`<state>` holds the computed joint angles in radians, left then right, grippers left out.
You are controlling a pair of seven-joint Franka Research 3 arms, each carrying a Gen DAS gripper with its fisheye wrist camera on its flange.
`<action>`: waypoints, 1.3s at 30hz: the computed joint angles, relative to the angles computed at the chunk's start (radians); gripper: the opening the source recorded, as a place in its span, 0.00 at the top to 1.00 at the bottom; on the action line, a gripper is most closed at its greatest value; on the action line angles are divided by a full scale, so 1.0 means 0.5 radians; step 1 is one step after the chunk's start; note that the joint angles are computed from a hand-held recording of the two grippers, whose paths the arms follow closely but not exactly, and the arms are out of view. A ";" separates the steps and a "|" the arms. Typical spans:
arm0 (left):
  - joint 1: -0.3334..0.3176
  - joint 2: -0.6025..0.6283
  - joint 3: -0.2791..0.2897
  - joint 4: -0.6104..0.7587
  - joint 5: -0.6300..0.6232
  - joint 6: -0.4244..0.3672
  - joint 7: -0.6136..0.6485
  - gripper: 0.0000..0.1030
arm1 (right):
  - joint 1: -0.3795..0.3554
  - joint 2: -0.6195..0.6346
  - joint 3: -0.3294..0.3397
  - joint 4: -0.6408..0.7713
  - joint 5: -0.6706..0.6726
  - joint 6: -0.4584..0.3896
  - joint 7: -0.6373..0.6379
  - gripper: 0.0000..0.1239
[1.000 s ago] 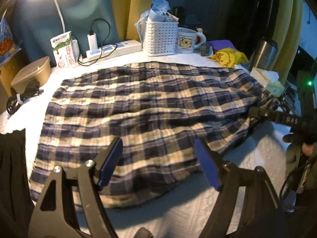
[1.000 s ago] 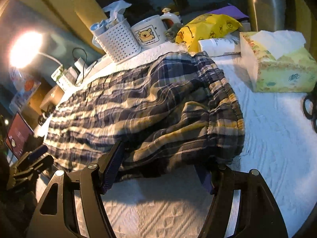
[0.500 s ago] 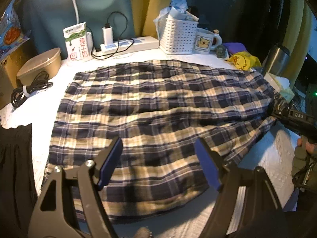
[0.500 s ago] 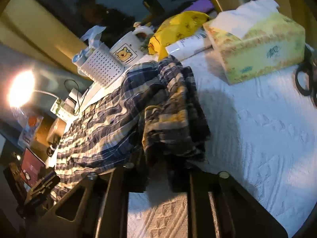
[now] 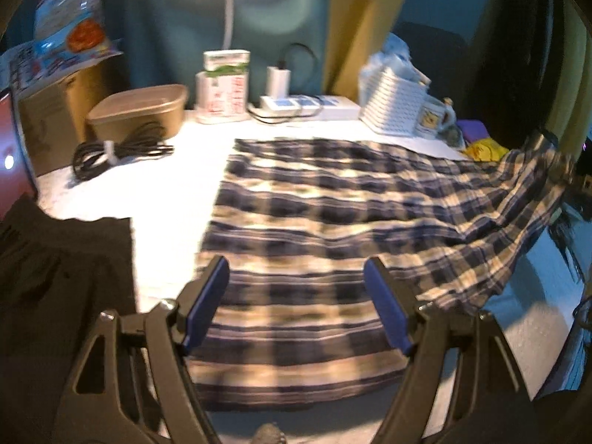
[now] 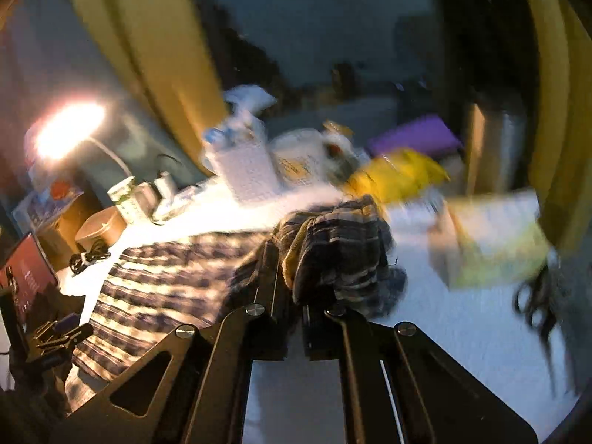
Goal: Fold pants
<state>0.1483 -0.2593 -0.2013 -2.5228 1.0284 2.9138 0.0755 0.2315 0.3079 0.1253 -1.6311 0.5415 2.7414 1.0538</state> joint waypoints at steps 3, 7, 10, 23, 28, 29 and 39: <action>0.067 -0.099 0.017 -0.102 0.086 0.070 -0.074 0.26 | 0.081 0.007 0.055 0.052 -0.050 0.062 -0.069 0.95; 0.156 -0.208 0.015 -0.207 0.122 0.181 -0.090 0.26 | 0.201 0.093 0.125 0.176 -0.099 0.049 -0.135 0.95; 0.224 -0.294 -0.004 -0.276 0.116 0.237 -0.036 0.26 | 0.315 0.195 0.171 0.286 -0.171 -0.022 -0.186 0.96; 0.388 -0.596 -0.018 -0.581 -0.266 0.269 0.302 0.26 | 0.653 0.621 0.177 0.646 -0.434 -0.629 -0.236 0.89; 0.492 -0.606 -0.106 -0.581 -0.370 0.332 0.368 0.26 | 0.539 0.510 0.286 0.503 -0.228 -0.668 -0.496 0.41; 0.515 -0.599 -0.129 -0.568 -0.384 0.347 0.388 0.26 | 0.516 0.472 0.295 0.465 -0.184 -0.656 -0.552 0.41; 0.589 -0.245 -0.346 -0.130 -0.437 0.528 0.852 0.26 | 0.334 0.325 0.229 0.339 0.158 -0.470 -0.638 0.41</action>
